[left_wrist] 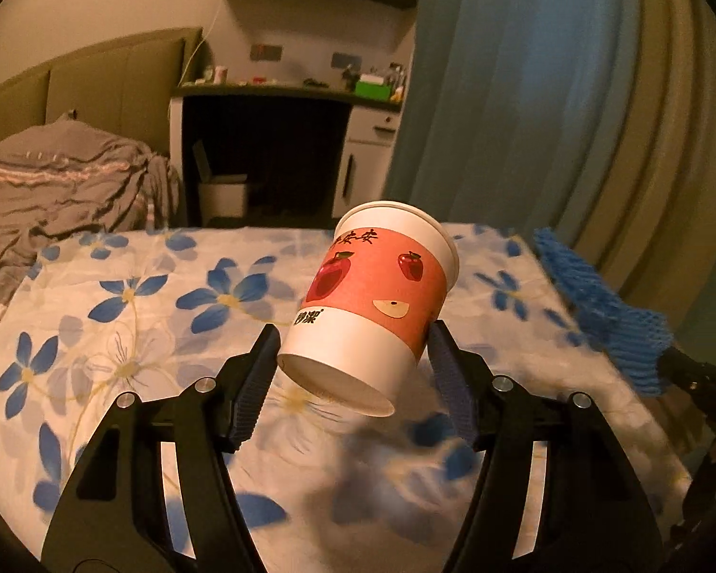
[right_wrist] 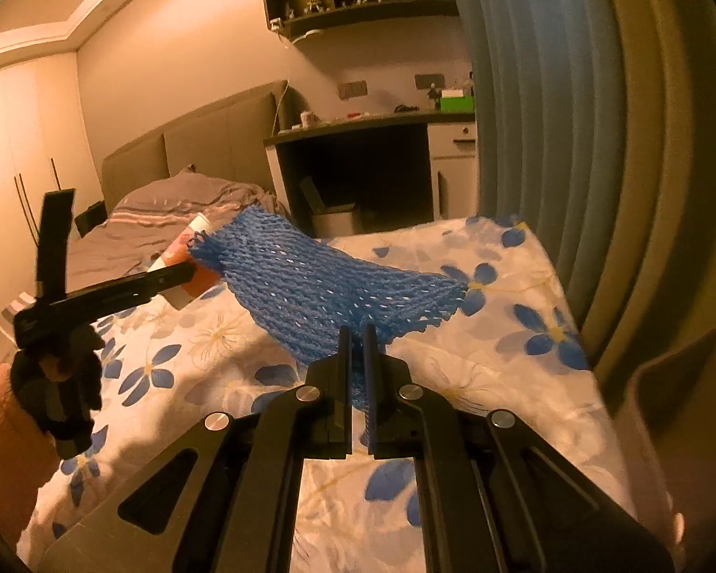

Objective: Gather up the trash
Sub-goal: 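Carry the blue net and paper cup in both tools over the grey bin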

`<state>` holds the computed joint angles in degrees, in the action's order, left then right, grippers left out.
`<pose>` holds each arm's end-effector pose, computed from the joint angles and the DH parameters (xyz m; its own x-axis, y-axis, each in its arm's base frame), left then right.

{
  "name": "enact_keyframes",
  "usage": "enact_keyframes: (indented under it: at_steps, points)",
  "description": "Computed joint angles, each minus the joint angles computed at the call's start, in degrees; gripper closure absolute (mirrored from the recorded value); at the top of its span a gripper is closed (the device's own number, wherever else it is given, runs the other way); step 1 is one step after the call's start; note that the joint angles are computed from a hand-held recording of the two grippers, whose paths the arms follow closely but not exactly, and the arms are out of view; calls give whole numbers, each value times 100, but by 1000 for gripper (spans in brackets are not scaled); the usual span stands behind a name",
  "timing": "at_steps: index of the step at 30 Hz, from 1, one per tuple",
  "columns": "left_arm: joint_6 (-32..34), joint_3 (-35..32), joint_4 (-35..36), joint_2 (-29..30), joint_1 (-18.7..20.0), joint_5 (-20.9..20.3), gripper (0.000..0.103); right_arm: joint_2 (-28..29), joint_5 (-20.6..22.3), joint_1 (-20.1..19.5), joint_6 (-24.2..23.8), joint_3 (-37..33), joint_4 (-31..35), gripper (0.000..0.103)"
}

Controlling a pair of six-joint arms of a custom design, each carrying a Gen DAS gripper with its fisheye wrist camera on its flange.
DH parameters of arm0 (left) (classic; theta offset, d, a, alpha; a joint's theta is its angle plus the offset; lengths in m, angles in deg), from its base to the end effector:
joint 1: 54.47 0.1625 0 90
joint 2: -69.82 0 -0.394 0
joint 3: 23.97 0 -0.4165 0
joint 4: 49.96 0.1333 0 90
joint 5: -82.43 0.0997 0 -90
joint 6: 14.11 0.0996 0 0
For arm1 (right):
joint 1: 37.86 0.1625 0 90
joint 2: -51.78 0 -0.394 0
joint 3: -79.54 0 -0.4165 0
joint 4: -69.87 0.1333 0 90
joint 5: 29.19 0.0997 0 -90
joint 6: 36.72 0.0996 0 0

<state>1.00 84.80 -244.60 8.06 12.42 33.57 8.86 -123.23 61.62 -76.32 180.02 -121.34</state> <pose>-0.0476 -0.6181 0.2490 -0.8245 -0.0797 -0.5602 0.4403 0.5316 -0.7236 0.2321 -0.6230 0.0762 -0.6883 -0.5446 0.4793 -0.7241 0.4758 -0.4994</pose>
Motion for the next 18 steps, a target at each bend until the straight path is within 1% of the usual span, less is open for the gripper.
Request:
enact_keyframes:
  at_steps: [3, 5, 7, 11, 13, 18]
  points:
    - [-97, 285, -183, -67, -342, 114, 40, -335, 23, -52, -40, 341, -179, 98]
    - [-88, 397, -299, -19, -569, 264, 40, -605, 56, -118, -57, 624, -326, 98]
    - [-175, 509, -349, 24, -771, 299, 40, -810, 79, -179, -78, 846, -453, 98]
    - [-262, 618, -516, 291, -1199, 421, 40, -1334, 214, -401, -40, 1349, -740, 98]
    - [-365, 612, -495, 442, -1375, 363, 40, -1538, 253, -517, -18, 1518, -840, 98]
    - [-603, 485, -396, 837, -1645, 159, 40, -1965, 308, -817, 89, 1876, -1111, 98]
